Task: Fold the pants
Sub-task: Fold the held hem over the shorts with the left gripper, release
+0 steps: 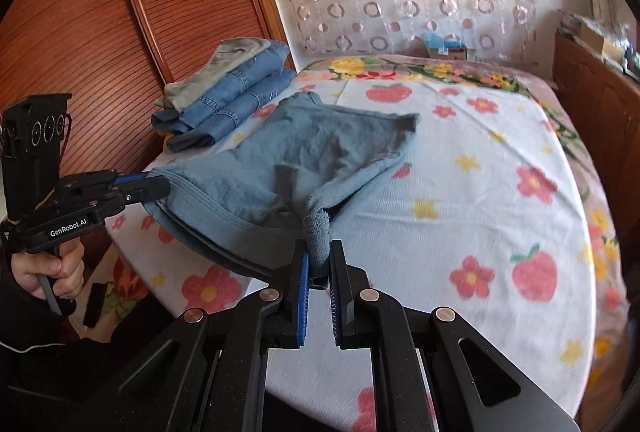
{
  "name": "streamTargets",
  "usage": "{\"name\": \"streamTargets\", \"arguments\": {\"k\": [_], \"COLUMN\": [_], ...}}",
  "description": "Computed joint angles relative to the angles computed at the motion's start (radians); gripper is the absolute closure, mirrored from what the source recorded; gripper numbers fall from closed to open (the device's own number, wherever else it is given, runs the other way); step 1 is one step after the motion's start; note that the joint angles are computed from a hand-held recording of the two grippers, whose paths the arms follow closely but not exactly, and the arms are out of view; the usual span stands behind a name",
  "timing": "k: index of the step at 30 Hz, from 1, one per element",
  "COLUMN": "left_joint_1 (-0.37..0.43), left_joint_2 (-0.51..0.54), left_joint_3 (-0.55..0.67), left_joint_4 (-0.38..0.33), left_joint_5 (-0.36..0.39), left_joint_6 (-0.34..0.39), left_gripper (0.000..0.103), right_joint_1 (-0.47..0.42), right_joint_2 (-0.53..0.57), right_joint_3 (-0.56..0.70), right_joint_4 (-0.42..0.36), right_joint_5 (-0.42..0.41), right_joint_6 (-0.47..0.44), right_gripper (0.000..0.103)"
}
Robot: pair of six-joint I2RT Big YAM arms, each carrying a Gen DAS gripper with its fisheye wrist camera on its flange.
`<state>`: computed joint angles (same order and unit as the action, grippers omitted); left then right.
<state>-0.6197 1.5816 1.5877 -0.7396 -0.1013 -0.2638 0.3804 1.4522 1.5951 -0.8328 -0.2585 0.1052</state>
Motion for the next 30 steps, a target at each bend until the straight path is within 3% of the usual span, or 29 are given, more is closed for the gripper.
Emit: {"name": "streamTargets", "arguments": {"k": [12, 30], "left_joint_1": [-0.018, -0.012], "left_joint_2": [-0.016, -0.046], "left_joint_3": [-0.055, -0.089], "left_joint_4": [-0.009, -0.014], "left_joint_5": [-0.007, -0.011], "left_joint_6": [-0.013, -0.029], "left_gripper": [0.092, 0.091], "right_joint_1": [0.002, 0.021], "right_joint_2": [-0.017, -0.004], "right_joint_3": [-0.048, -0.044], "right_joint_4": [0.0, 0.001], "right_joint_5": [-0.012, 0.023], "right_joint_6": [0.05, -0.004], "right_gripper": [0.094, 0.094]}}
